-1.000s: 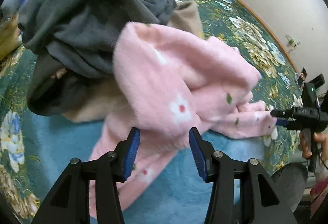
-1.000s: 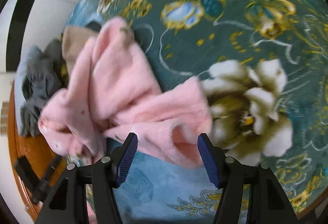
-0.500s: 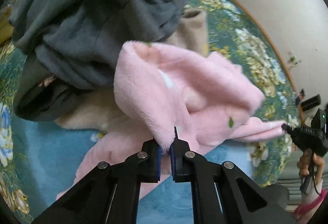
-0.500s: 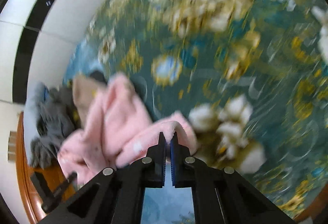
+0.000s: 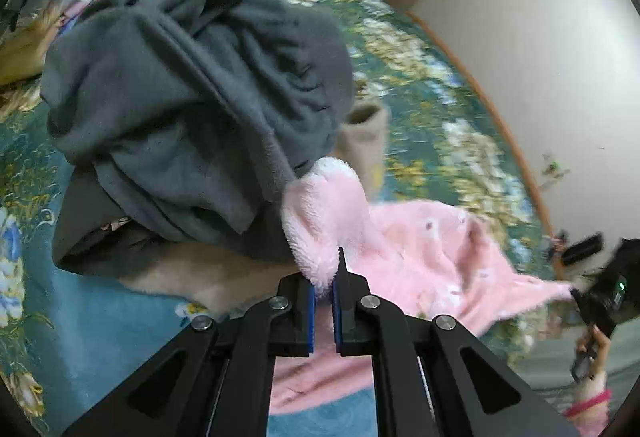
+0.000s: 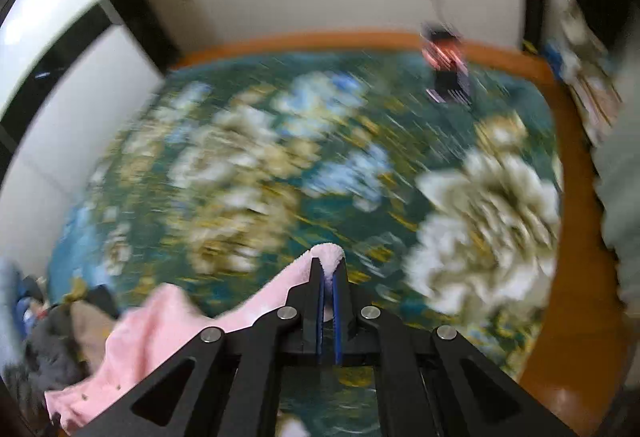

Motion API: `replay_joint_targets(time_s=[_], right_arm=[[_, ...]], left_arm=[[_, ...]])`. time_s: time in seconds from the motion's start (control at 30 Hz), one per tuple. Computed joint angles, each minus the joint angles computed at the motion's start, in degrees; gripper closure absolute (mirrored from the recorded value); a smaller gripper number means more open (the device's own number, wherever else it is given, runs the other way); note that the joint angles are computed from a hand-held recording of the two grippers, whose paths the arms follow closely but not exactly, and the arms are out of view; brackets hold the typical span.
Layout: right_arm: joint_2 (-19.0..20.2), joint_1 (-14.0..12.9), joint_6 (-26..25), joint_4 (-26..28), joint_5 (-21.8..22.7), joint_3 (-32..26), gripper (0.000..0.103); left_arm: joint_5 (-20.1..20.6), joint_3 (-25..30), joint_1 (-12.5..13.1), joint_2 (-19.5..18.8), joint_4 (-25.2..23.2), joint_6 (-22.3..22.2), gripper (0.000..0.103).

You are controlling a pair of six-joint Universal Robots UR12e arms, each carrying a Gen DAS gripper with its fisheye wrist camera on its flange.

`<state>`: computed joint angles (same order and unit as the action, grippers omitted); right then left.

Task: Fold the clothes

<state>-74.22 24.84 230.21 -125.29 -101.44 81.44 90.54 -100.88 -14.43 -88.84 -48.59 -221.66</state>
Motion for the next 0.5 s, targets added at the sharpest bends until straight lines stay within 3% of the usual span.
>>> replay_joint_targets(time_s=[0.1, 0.27, 0.4, 0.5], right_arm=[[0.76, -1.46, 0.29, 6.59, 5.08, 0.91, 0.099], [0.07, -1.72, 0.1, 3.39, 8.88, 3.66, 0.095], [0.05, -1.56, -1.3, 1.59, 8.77, 3.16, 0.095], [1.36, -0.99, -5.13, 2.08, 6.58, -0.45, 0.098]], left_arm=[[-1.06, 0.31, 0.2, -1.2, -0.97, -1.77, 0.096], [-0.35, 1.03, -0.06, -1.76, -3.01, -0.96, 0.095], [0.92, 0.0, -0.52, -0.68, -0.86, -0.34, 0.095], [1.85, -1.19, -0.76, 0.54, 2.79, 0.16, 0.096]])
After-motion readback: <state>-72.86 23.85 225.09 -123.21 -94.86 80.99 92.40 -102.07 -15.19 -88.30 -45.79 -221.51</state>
